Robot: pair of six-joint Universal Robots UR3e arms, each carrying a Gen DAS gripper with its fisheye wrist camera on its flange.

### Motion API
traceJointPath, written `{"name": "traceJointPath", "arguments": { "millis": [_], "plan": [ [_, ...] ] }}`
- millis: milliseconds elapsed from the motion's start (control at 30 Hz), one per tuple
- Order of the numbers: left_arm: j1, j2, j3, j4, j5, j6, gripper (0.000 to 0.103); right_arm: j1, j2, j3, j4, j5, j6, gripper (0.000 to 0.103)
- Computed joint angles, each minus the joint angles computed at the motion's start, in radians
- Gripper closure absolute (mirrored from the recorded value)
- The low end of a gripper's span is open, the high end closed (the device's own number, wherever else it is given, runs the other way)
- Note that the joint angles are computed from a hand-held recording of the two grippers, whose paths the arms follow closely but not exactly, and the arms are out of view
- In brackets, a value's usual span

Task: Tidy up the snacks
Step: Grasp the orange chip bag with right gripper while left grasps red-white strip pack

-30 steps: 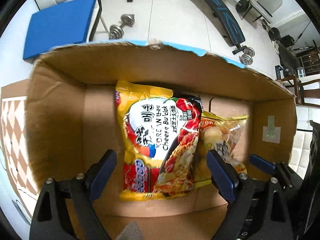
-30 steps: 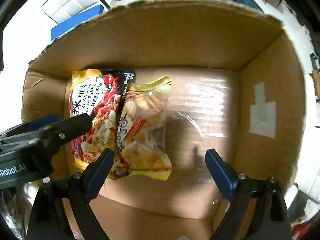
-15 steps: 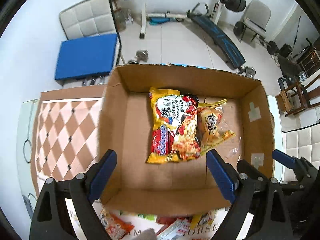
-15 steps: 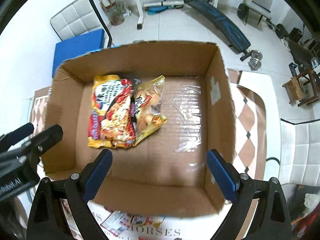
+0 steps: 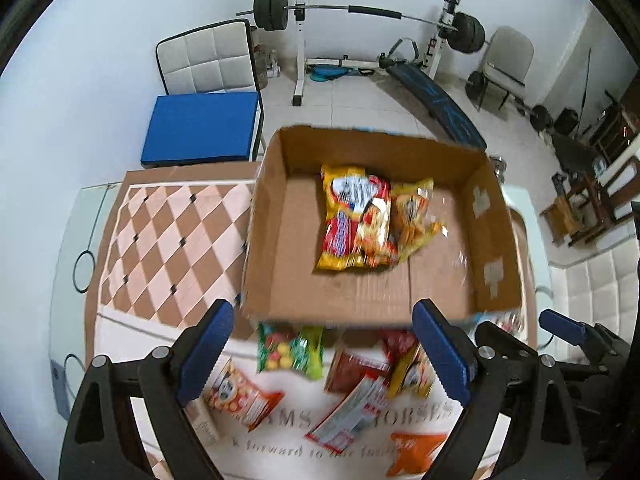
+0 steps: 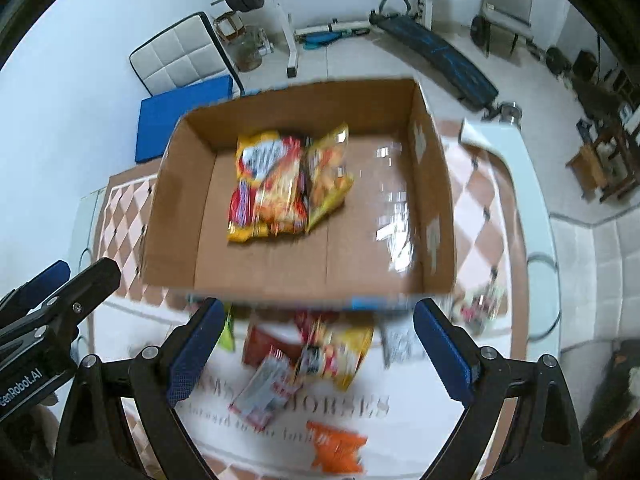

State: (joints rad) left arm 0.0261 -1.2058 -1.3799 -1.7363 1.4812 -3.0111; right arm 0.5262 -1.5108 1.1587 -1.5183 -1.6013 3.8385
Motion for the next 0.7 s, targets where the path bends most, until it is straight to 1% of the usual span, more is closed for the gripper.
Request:
{"name": "traceJointPath", "arguments": {
  "millis": [100, 233, 367, 467, 533, 567, 600, 633, 667, 700],
  "plan": [
    [0.012, 0.112, -0.103, -0.042, 0.023, 0.033, 0.011, 0.031, -0.095, 0.146, -0.004, 0.042, 0.057, 0.006],
    [0.028, 0.260, -0.285, -0.086, 0.060, 0.068, 0.011, 0.077, -0.213, 0.432, -0.055, 0.158, 0.132, 0.006],
    [0.037, 0.376, -0.471, -0.119, 0.102, 0.082, 0.011, 0.133, -0.255, 0.687, -0.176, 0.267, 0.198, 0.006],
    [0.028, 0.431, -0.579, -0.128, 0.131, 0.073, 0.011, 0.163, -0.248, 0.825, -0.289, 0.326, 0.244, 0.006],
    [0.012, 0.453, -0.641, -0.122, 0.147, 0.060, 0.011, 0.175, -0.239, 0.913, -0.385, 0.363, 0.280, 0.011],
    [0.006, 0.463, -0.666, -0.116, 0.153, 0.057, 0.011, 0.185, -0.227, 0.935, -0.416, 0.367, 0.293, 0.019],
    [-0.018, 0.459, -0.688, -0.099, 0.162, 0.039, 0.011, 0.191, -0.214, 0.948, -0.436, 0.371, 0.299, 0.030],
    [-0.039, 0.454, -0.702, -0.086, 0.168, 0.024, 0.011, 0.196, -0.199, 0.966, -0.459, 0.380, 0.306, 0.039],
    [-0.069, 0.442, -0.717, -0.066, 0.172, 0.007, 0.011, 0.195, -0.200, 0.987, -0.481, 0.390, 0.315, 0.045],
    [-0.088, 0.430, -0.725, -0.052, 0.172, -0.003, 0.011, 0.196, -0.212, 1.006, -0.502, 0.391, 0.332, 0.045]
  ]
}}
